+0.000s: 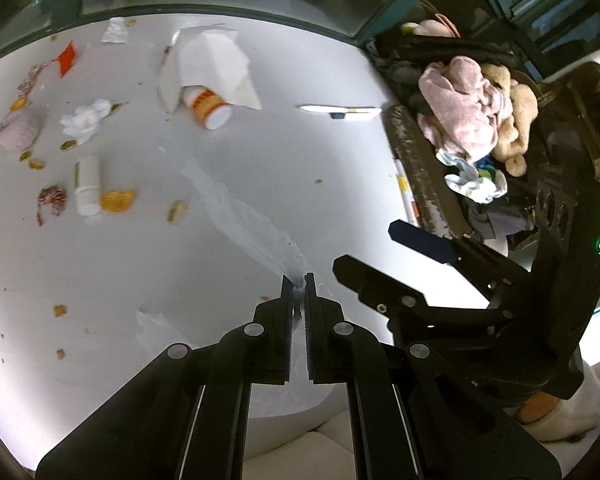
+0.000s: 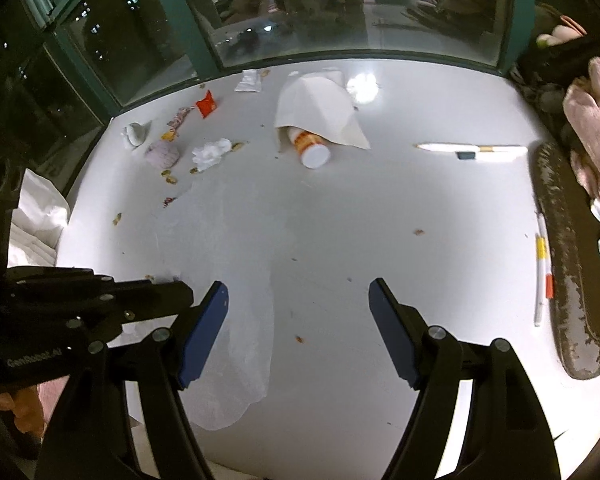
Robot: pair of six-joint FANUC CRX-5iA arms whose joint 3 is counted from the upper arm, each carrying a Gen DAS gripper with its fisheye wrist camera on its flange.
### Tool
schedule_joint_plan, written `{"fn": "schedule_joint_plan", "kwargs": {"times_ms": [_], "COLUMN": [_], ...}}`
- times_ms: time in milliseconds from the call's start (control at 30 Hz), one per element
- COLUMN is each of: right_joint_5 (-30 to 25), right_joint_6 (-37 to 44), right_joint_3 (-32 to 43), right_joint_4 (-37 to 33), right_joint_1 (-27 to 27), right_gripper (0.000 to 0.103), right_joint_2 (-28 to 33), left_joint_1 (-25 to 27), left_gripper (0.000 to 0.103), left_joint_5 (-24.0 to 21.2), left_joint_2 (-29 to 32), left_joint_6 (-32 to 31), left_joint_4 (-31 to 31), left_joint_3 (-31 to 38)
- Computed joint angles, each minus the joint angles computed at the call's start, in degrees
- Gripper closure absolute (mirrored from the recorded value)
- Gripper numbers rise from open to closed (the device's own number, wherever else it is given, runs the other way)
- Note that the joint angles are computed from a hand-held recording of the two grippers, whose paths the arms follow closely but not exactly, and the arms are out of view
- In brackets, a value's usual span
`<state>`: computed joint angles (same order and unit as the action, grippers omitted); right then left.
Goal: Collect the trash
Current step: 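Drag the clear plastic sheet off the table with the left gripper, then carry the clear plastic sheet with the left gripper over the bin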
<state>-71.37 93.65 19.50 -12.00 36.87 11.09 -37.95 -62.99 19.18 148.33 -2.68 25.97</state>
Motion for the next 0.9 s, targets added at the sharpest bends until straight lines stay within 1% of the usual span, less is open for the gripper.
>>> {"fn": "schedule_joint_plan", "kwargs": {"times_ms": [167, 233, 367, 567, 767, 900], "right_joint_5": [0.1, 0.6, 2.7, 5.4, 6.7, 7.7], "right_joint_6": [-0.8, -2.1, -5.6, -15.0, -22.9, -31.1], "right_joint_3": [-1.5, -2.4, -4.9, -9.6, -14.7, -20.0], "right_joint_4": [-0.3, 0.1, 2.0, 6.4, 11.3, 16.0], "right_joint_1": [-2.2, -2.5, -2.5, -1.6, 1.1, 3.3], "right_gripper": [0.033, 0.033, 0.033, 0.033, 0.033, 0.033], "right_joint_2": [-1.3, -2.0, -4.0, -7.4, -11.3, -15.3], "left_joint_1": [-0.8, -0.8, -0.4, 0.0, 0.1, -0.2], "left_gripper": [0.099, 0.099, 0.099, 0.099, 0.099, 0.099], "left_joint_5": [-1.9, -2.4, -2.1, -1.2, 0.5, 0.5], "left_joint_2": [3.9, 5.1, 6.4, 6.8, 6.3, 6.8], "left_joint_6": [-3.1, -5.2, -10.6, -17.5, -24.8, -30.1], "left_joint_4": [1.2, 2.1, 4.3, 8.7, 13.3, 16.7], "left_joint_3": [5.6, 7.4, 8.9, 8.1, 5.8, 5.3]}}
